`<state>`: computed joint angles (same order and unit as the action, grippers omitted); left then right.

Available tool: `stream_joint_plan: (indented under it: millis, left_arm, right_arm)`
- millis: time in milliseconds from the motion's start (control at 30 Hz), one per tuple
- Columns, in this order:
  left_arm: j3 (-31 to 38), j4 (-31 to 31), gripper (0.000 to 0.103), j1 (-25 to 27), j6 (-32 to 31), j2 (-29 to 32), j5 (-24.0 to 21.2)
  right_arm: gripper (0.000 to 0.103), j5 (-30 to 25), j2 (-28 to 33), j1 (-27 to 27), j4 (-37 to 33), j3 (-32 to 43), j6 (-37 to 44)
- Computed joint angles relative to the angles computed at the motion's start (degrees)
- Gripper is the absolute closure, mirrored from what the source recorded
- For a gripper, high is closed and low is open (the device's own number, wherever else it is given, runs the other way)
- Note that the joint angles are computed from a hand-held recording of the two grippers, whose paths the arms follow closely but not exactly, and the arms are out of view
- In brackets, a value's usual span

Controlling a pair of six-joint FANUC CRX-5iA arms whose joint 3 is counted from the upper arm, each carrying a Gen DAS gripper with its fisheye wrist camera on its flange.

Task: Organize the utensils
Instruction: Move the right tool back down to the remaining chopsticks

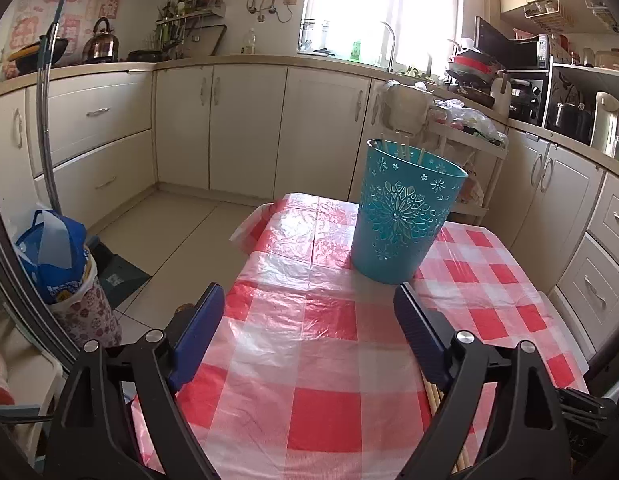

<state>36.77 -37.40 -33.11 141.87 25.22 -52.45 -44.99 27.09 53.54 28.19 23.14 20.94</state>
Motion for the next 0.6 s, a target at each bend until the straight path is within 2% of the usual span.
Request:
stream_joint_plan:
  millis: [267, 600]
  left_arm:
    - [-2.5, -2.2, 0.019, -2.8, 0.0, -4.0, -3.2]
    - [-4.4, -4.2, 0.017, -4.5, 0.8, -7.1, -4.6]
  right_arm:
    - [0.068, -0.7, -2.3, 1.7, 1.9, -3.6, -1.8]
    - [0.068, -3.1, -1.6, 2.7, 1.1, -2.1, -0.4]
